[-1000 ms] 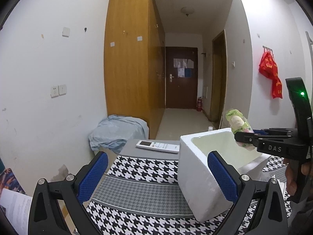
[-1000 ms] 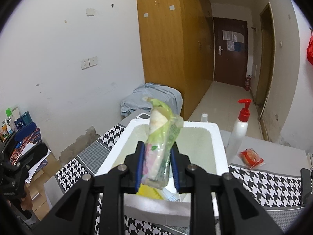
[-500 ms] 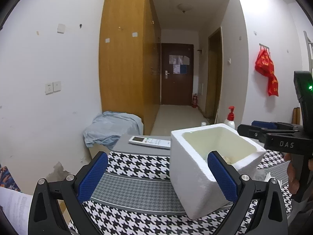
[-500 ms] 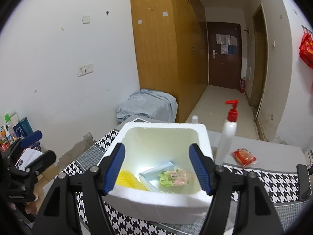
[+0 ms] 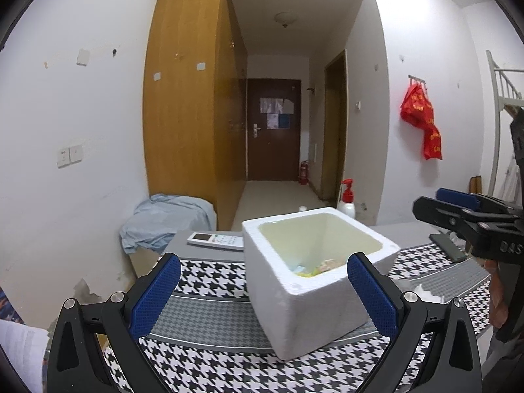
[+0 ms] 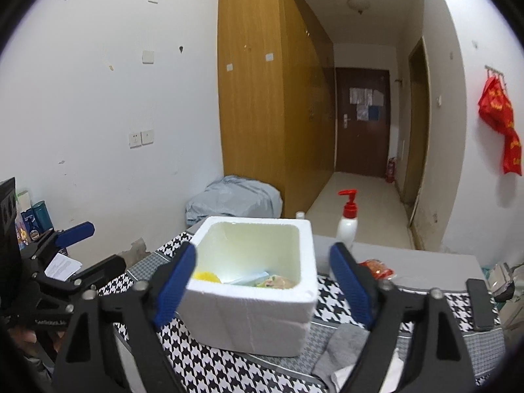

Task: Organize soft objects
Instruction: 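Move both open grippers away from the foam box toward the grey cloth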

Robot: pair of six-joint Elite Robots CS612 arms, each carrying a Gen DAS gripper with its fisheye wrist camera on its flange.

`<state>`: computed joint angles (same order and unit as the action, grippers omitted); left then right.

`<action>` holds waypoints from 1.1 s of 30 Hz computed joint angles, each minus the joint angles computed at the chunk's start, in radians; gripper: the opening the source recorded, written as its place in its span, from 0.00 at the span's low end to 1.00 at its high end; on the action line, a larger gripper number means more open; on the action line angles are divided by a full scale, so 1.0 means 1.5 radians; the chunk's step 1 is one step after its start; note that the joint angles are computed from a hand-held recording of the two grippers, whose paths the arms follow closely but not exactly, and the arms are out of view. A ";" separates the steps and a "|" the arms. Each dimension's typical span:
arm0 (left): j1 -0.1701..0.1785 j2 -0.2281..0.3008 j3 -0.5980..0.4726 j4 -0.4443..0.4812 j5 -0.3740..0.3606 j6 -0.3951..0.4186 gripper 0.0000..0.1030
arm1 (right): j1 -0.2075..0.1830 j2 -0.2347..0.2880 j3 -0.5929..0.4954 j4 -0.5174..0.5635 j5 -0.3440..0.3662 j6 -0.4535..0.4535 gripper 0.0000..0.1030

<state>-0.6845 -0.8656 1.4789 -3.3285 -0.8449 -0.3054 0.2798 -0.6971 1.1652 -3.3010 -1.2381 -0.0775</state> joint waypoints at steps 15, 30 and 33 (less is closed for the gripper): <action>-0.025 0.013 0.007 -0.078 0.001 0.032 0.99 | -0.011 -0.031 0.101 -0.120 -0.010 0.023 1.00; -0.032 0.023 0.031 -0.119 -0.021 -0.017 0.99 | -0.013 -0.030 0.147 -0.169 -0.019 0.016 1.00; -0.036 0.030 0.032 -0.129 -0.005 -0.017 0.99 | -0.011 -0.028 0.154 -0.167 -0.029 0.009 1.00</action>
<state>-0.7386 -0.8201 1.5271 -3.5223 -0.8524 -0.3313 0.2630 -0.7388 1.3965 -3.5521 -1.2810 -0.0642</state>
